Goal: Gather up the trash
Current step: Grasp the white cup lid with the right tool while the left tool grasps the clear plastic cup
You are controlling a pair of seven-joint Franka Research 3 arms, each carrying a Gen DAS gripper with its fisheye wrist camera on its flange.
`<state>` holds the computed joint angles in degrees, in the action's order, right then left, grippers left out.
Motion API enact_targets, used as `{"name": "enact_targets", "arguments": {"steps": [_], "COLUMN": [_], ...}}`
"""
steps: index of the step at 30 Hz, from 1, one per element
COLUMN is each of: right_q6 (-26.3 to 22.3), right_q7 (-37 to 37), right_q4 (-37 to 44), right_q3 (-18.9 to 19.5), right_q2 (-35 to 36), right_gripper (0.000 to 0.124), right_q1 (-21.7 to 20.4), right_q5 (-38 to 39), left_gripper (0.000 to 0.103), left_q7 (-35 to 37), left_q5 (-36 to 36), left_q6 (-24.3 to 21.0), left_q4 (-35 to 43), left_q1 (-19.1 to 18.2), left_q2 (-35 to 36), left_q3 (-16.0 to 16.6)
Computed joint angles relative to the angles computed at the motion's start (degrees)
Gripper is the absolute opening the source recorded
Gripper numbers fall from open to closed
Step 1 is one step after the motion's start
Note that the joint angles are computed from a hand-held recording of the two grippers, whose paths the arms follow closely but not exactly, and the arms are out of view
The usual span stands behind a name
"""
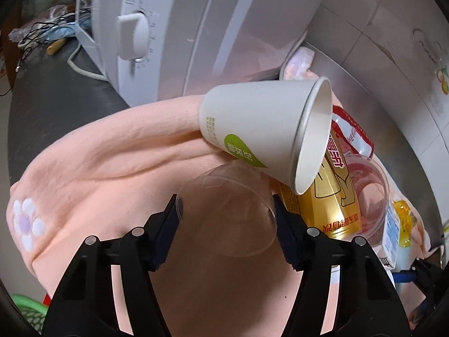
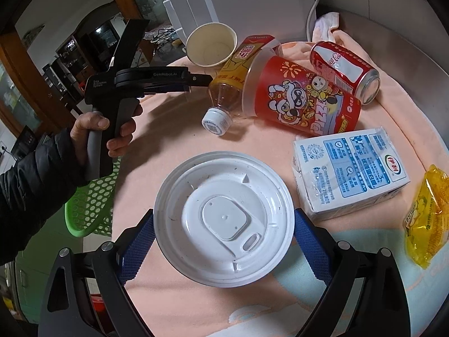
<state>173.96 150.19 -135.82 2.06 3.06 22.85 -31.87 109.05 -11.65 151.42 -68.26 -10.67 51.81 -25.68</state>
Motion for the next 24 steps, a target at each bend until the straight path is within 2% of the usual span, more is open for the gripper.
{"name": "enact_targets", "arguments": {"steps": [2, 11, 16, 20, 23, 24], "right_q6": [0.0, 0.9, 1.7, 2.2, 2.6, 2.7], "right_q7": [0.3, 1.9, -0.1, -3.1, -6.3, -7.9], "right_q4": [0.1, 1.4, 3.1, 5.0, 6.7, 7.1], "right_q3": [0.0, 0.2, 0.2, -0.2, -0.4, -0.2], "right_q2": [-0.1, 0.3, 1.4, 2.7, 3.8, 4.1], "right_gripper": [0.091, 0.091, 0.091, 0.091, 0.091, 0.091], "right_q1": [0.1, 1.0, 2.2, 4.0, 5.3, 5.6], "right_q5": [-0.6, -3.6, -3.0, -1.0, 1.6, 3.1], "left_gripper": [0.063, 0.063, 0.063, 0.063, 0.063, 0.063], "left_q7": [-0.5, 2.0, 2.3, 0.7, -1.9, -3.1], "left_q5": [-0.5, -5.7, -9.7, -11.1, -11.2, -10.6], "left_q6": [1.4, 13.1, 20.3, 24.4, 26.9, 27.3], "left_q4": [-2.2, -23.7, -36.6, -45.0, -51.4, -52.5], "left_q1": [0.6, 9.8, 17.6, 22.8, 25.0, 24.5], "left_q2": [-1.3, -13.8, -22.2, -28.5, -33.9, -34.9], "left_q3": [-0.2, -6.9, -11.9, -14.1, -13.3, -12.2]}}
